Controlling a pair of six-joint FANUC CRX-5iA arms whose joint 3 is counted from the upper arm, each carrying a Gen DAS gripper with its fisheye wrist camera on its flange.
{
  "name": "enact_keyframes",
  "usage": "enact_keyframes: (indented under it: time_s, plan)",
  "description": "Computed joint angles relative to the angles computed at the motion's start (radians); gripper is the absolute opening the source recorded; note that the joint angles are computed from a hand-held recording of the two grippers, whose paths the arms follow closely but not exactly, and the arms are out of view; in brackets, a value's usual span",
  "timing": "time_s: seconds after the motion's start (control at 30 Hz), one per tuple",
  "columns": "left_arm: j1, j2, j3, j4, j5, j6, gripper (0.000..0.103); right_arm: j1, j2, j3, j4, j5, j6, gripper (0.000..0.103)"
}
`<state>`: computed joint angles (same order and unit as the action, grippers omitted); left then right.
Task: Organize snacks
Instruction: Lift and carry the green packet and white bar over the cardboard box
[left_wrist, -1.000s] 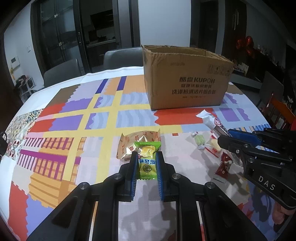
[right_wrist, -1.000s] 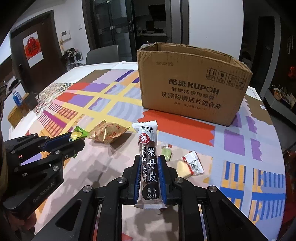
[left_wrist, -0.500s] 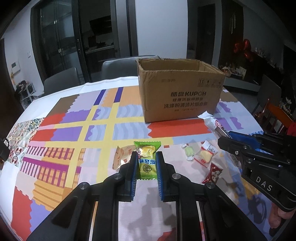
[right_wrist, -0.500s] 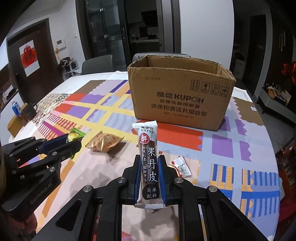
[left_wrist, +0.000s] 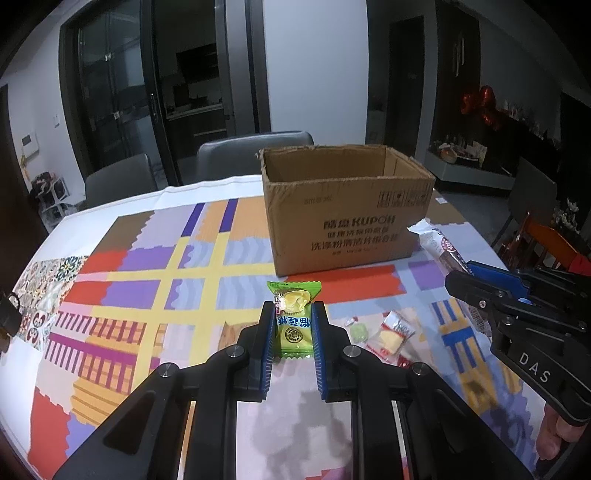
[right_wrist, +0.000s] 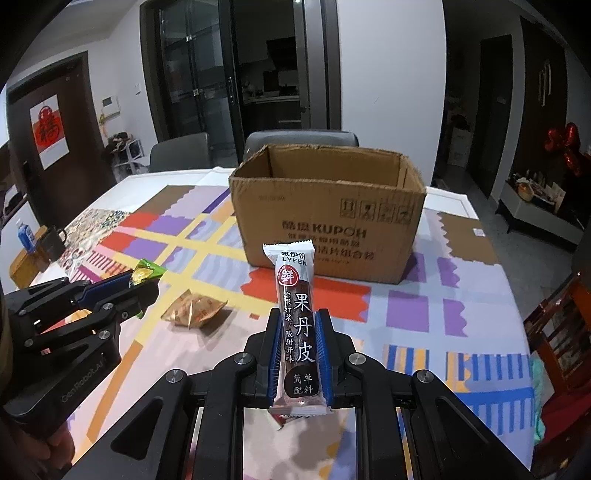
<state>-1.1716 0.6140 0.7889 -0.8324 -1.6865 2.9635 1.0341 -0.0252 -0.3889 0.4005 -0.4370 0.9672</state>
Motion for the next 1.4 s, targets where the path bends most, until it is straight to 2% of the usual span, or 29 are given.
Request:
enact_keyframes:
  time_s: [0.7,1.4]
  plan:
    - [0.04,0.025,0.112,-0.066,-0.018,-0.084,0.02,-0.049,0.02,0.068,0.083,-0.007,-0.063,0.019]
    - [0.095,0.028,0.162,-0.094,0.02,-0.15,0.02,-0.091,0.096,0.185,0.097,-0.012,-0.079,0.019]
